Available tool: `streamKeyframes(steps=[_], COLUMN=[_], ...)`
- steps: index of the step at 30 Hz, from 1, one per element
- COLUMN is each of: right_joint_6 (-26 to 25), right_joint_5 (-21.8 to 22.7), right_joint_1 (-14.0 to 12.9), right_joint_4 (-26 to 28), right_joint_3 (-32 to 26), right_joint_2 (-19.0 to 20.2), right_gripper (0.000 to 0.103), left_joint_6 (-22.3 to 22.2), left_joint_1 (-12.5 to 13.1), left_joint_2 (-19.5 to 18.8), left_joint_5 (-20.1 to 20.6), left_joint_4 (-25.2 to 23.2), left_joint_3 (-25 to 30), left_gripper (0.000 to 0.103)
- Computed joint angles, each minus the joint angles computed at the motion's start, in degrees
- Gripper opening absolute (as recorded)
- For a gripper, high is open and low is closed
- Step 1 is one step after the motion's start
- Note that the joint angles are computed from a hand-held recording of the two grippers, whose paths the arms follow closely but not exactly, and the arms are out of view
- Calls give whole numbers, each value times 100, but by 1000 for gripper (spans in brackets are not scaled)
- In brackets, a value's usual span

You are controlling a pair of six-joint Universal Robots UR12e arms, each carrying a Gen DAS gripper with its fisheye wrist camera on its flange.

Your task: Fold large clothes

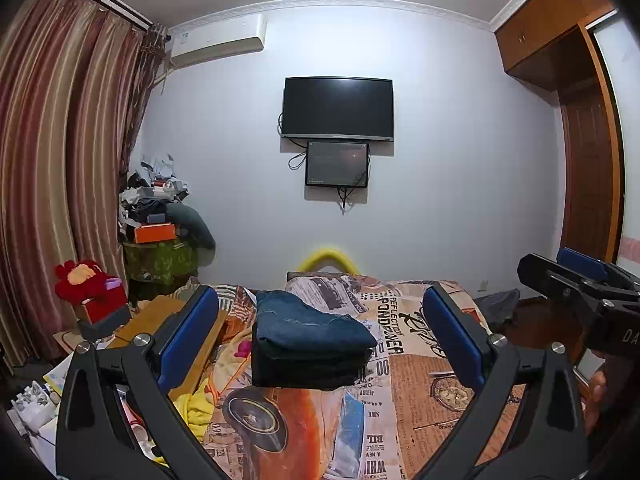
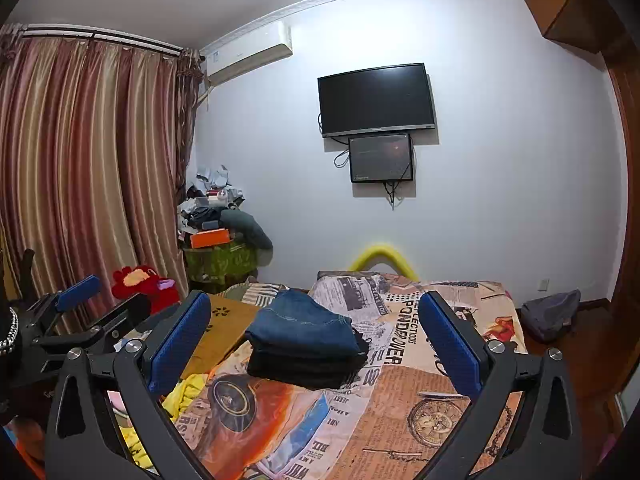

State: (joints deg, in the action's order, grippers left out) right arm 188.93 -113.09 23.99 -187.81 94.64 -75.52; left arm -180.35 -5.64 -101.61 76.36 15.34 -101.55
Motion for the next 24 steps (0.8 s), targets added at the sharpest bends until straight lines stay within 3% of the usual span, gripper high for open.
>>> streamKeyframes(steps=[24], right_joint_6=[83], right_joint_5=[97], right_joint_1=[-37], right_joint_4=[57], right_joint_3=[19], right_joint_2=[-28], right_gripper=[103], left_joint_6=[-181], left_joint_1=[67], left_joint_2=[-20], left_joint_5=[-282], left_joint_4=[-104], left_joint_3=[45], left_gripper=[103])
